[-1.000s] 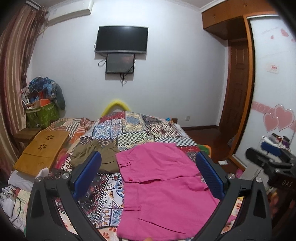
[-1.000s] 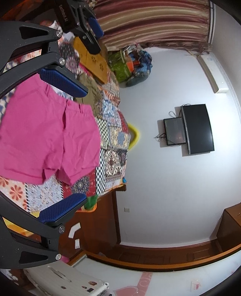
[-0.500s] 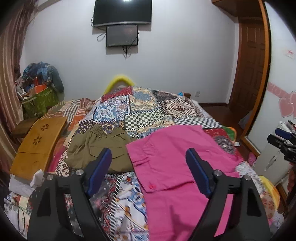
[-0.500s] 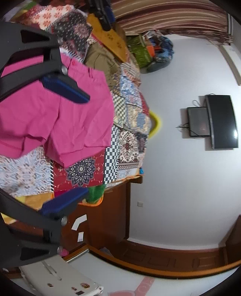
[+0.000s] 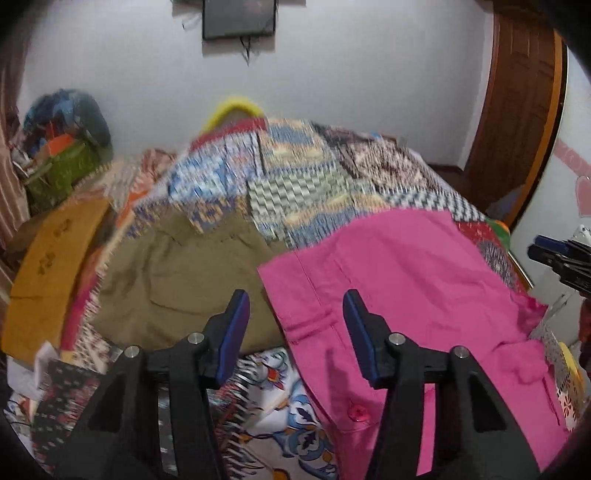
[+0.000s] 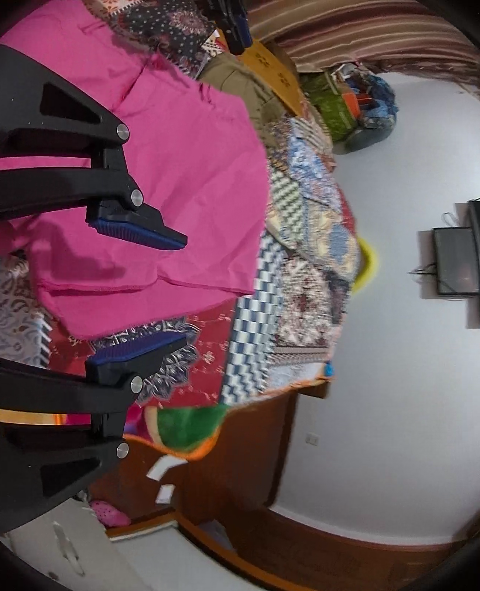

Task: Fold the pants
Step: 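Lower both grippers toward the pink pants' waistband edge, then close the right gripper on the waistband while the left gripper closes on the pants' edge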

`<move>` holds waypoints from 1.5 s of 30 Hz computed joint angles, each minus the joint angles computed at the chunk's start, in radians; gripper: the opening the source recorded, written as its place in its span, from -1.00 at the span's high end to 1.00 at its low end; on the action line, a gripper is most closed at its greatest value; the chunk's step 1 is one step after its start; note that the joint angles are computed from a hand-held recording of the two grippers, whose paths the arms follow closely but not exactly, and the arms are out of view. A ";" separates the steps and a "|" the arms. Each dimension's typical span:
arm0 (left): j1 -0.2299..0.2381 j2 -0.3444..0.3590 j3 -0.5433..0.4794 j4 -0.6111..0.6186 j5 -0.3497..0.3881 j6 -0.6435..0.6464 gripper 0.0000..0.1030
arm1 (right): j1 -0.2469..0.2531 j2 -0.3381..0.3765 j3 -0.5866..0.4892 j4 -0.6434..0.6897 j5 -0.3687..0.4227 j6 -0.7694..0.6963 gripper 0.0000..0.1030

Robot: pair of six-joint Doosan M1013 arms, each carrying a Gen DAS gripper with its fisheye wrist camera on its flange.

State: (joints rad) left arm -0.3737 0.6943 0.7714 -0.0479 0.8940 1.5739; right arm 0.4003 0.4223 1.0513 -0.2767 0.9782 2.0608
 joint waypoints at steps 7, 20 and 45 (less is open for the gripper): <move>-0.029 0.030 0.009 -0.018 0.084 0.089 -0.03 | -0.025 0.013 0.017 0.167 0.067 -0.091 0.17; -0.037 0.049 0.005 -0.035 0.134 0.111 -0.03 | -0.081 0.034 0.019 0.430 0.036 -0.202 0.83; 0.004 0.056 -0.052 0.031 0.068 -0.018 -0.54 | -0.050 0.047 -0.058 0.111 0.053 -0.101 0.19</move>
